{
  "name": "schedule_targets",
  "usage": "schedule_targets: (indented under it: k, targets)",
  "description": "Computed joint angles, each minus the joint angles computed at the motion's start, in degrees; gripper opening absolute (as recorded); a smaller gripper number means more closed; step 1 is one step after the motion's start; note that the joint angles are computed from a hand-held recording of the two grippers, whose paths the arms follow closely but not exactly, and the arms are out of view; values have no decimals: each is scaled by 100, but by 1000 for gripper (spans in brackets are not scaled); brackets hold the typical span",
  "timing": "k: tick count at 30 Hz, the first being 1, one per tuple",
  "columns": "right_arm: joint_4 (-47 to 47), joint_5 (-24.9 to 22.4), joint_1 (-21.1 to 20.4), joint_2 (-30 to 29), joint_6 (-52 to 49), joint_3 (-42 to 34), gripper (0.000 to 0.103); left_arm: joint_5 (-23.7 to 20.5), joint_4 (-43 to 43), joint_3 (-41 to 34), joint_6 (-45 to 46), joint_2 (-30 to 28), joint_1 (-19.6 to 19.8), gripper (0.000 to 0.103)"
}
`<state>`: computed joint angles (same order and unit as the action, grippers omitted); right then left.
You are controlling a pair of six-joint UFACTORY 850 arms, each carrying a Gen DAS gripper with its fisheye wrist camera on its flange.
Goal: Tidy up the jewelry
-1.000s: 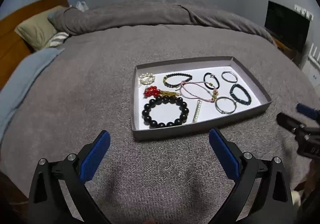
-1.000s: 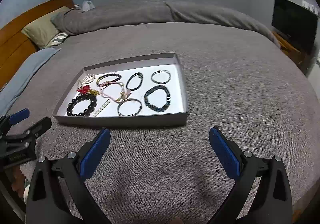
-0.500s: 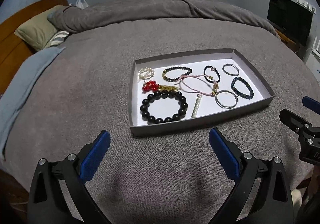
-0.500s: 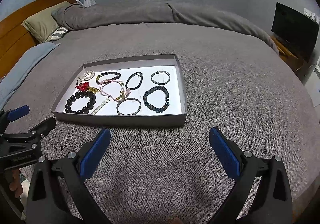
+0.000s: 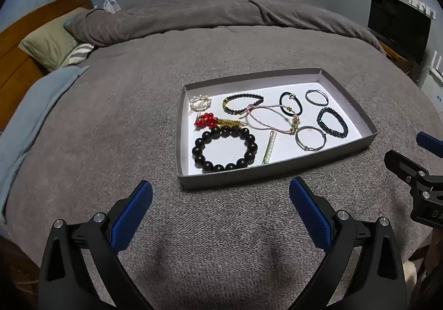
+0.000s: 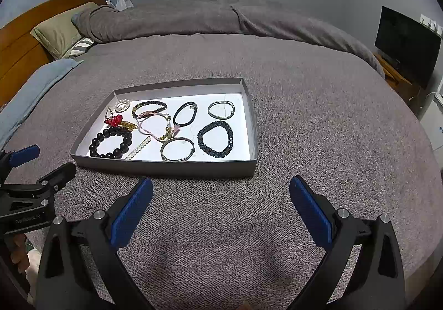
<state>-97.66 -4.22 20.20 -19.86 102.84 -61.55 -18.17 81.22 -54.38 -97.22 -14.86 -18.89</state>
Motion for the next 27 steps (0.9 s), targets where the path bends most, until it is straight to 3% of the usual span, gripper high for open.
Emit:
schedule_targets:
  k: [27]
  targets:
    - [-670, 6, -25, 28, 646, 30, 98, 45, 38, 9, -15, 16, -2, 98]
